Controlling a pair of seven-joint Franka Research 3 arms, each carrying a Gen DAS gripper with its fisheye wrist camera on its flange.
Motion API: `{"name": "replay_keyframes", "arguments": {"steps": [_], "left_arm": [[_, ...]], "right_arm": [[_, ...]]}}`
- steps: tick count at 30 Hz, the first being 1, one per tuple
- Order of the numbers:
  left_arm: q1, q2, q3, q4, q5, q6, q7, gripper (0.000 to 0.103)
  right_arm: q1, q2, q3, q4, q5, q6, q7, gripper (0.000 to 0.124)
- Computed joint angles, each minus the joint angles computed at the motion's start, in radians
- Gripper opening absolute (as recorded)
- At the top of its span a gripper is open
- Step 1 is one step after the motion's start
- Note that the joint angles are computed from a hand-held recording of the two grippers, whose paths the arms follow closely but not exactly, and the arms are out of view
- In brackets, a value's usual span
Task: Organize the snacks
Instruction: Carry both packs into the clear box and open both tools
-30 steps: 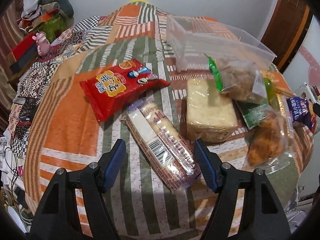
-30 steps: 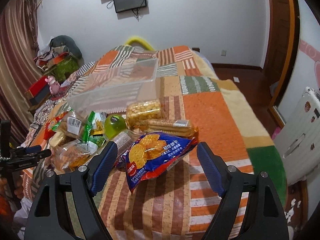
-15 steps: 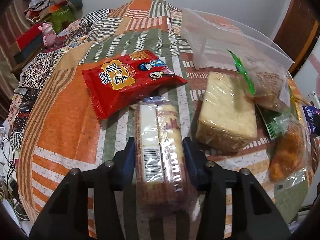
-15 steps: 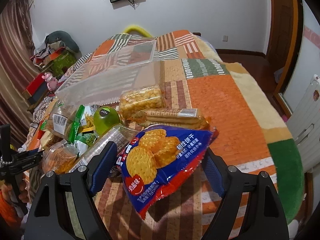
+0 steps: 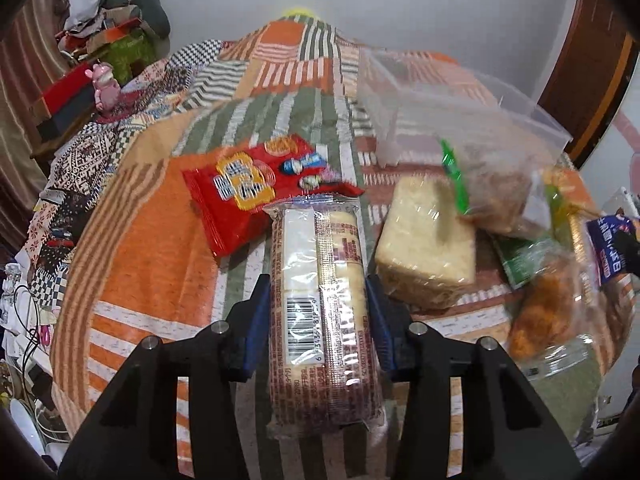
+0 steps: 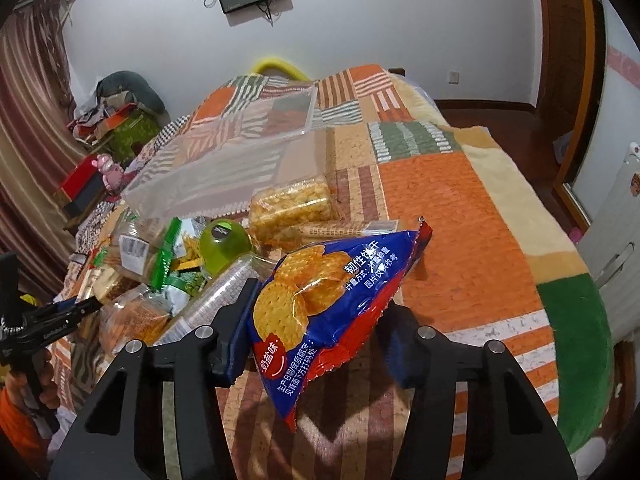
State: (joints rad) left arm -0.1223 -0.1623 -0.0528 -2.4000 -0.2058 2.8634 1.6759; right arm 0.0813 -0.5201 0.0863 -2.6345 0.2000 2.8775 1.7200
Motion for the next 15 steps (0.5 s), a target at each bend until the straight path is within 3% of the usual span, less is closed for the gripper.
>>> {"name": "replay_keyframes", "arguments": {"steps": [5, 15], "left_arm": [[0.001, -0.042, -0.003, -0.002, 0.042, 0.028, -0.033, 0.045], [-0.079, -0.053, 0.033, 0.089, 0.002, 0.073, 0.05, 0.045]], "right_arm": [[-0.019, -0.036, 0.015, -0.004, -0.02, 0.019, 0.004, 0.05], [0.005, -0.023, 0.005, 0.042, -0.008, 0.119, -0.051, 0.05]]}}
